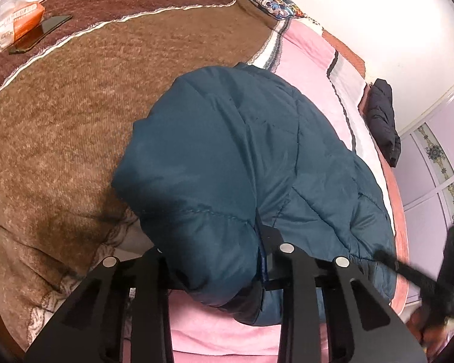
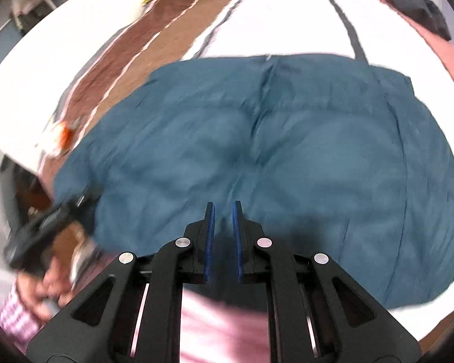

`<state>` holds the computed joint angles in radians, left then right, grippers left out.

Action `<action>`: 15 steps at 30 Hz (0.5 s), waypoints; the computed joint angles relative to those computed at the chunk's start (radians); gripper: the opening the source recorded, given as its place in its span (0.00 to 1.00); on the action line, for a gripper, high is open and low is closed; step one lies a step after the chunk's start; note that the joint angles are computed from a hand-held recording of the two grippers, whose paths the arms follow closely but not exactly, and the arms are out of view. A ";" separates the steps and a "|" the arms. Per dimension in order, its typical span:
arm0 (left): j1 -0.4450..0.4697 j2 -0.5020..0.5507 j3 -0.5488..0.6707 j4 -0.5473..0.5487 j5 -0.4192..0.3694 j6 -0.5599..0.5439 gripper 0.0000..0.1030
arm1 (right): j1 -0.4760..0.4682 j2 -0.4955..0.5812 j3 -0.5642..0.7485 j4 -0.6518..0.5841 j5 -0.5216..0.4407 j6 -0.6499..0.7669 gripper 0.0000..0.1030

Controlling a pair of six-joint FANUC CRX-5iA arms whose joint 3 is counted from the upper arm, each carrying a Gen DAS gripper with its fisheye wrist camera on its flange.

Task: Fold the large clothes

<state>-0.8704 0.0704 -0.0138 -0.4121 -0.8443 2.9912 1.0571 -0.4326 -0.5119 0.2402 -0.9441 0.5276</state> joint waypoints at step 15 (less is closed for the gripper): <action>-0.093 0.025 0.122 -0.118 -0.100 -0.016 0.26 | -0.037 0.094 -0.059 -0.130 0.070 0.083 0.10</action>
